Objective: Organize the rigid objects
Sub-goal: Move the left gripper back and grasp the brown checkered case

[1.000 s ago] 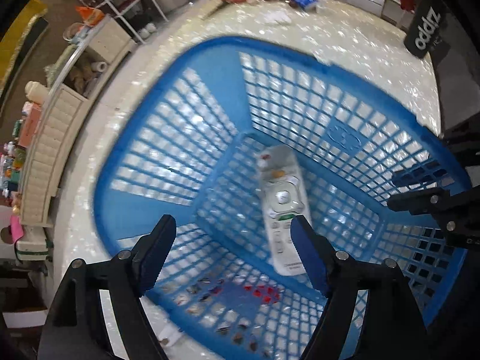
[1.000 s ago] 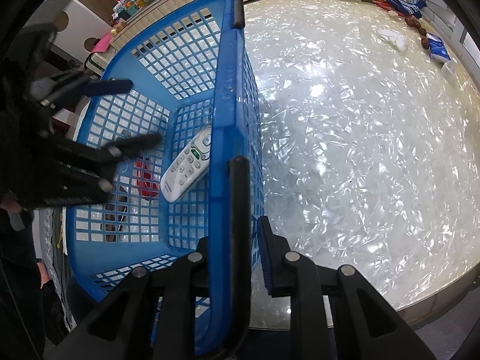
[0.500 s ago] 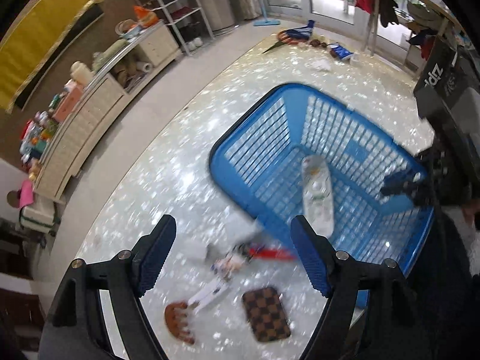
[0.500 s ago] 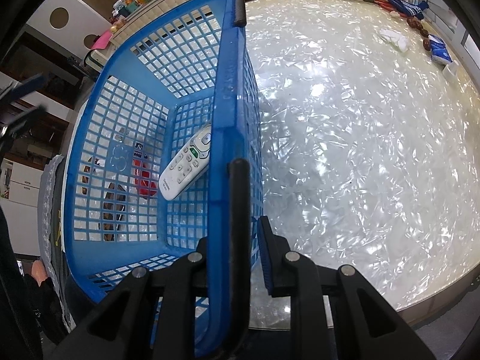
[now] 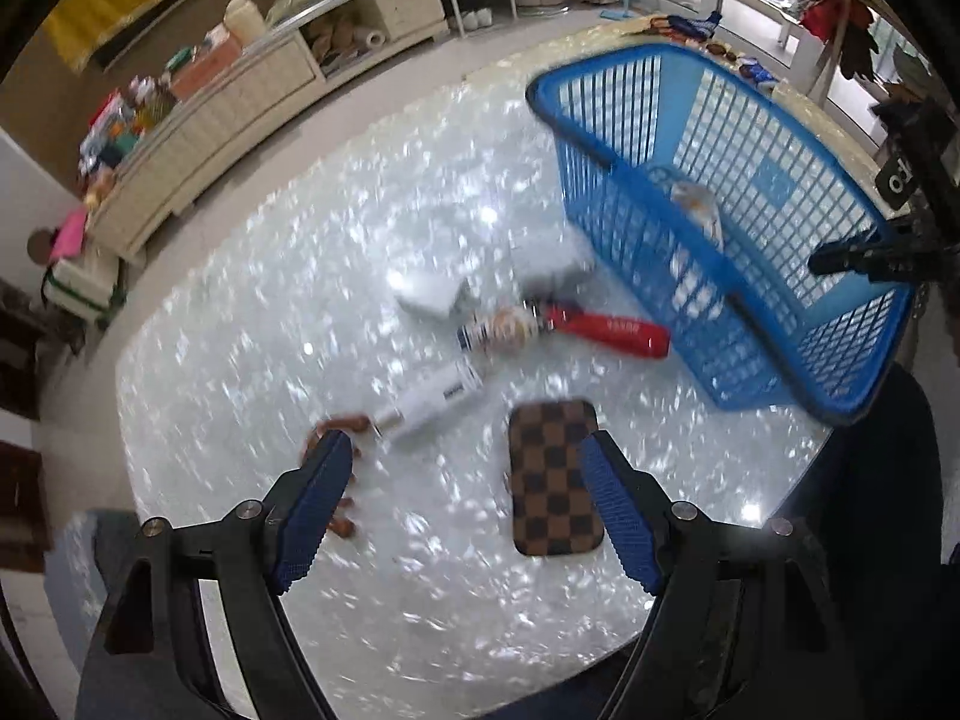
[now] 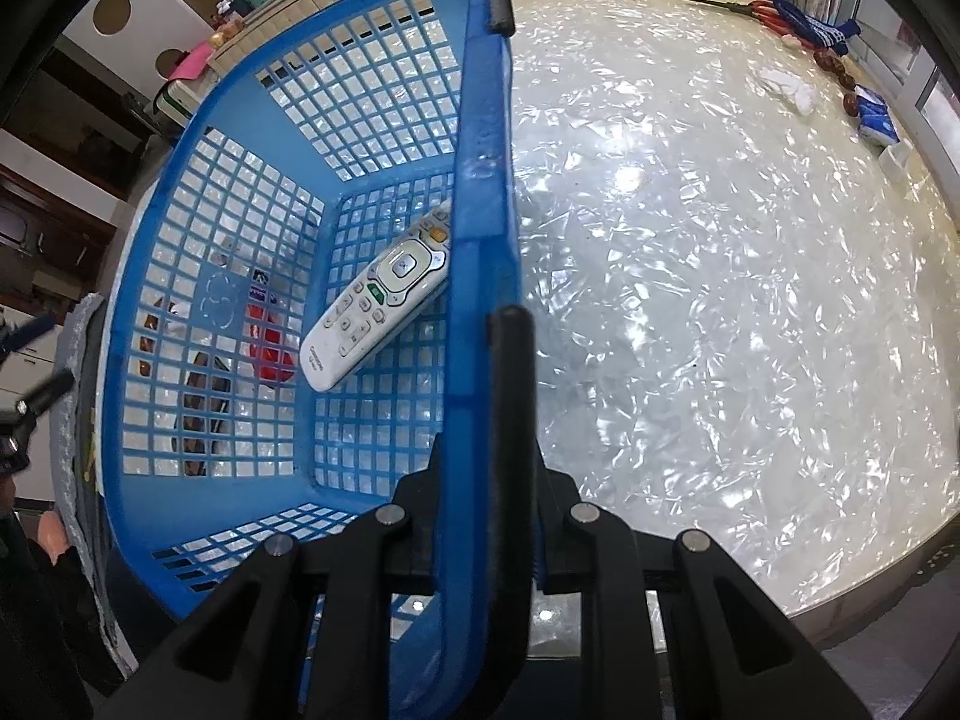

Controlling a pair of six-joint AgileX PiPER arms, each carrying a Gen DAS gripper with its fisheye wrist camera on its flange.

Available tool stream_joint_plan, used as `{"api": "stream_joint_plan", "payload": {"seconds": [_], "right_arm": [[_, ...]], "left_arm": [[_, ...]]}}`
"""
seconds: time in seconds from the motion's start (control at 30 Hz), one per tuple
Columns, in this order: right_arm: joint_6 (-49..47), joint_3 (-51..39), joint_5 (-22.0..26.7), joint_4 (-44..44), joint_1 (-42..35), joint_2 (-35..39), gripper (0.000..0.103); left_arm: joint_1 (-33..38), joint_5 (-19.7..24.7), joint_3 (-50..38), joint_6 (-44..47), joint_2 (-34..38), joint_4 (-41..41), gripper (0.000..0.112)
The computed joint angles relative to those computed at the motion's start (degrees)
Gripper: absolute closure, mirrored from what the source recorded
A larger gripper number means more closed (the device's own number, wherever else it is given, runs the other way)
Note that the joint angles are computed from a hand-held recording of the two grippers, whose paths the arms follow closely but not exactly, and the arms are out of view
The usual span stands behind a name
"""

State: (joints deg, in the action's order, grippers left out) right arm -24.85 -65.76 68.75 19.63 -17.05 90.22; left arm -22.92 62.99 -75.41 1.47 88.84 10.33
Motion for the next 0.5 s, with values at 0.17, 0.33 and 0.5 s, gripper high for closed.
{"api": "stream_joint_plan", "payload": {"seconds": [0.17, 0.33, 0.5], "right_arm": [[1.1, 0.42, -0.87, -0.4, 0.84, -0.02, 0.083], [1.44, 0.89, -1.08, -0.33, 1.06, -0.58, 0.083], [1.15, 0.69, -0.67, -0.46, 0.89, -0.73, 0.083]], "left_arm": [[-0.05, -5.52, 8.27, -2.52, -0.17, -2.64, 0.031], [-0.11, -10.13, 13.78, -3.22, 0.15, -5.23, 0.031], [-0.13, -12.81, 16.07, -1.93, 1.63, -7.34, 0.031]]}}
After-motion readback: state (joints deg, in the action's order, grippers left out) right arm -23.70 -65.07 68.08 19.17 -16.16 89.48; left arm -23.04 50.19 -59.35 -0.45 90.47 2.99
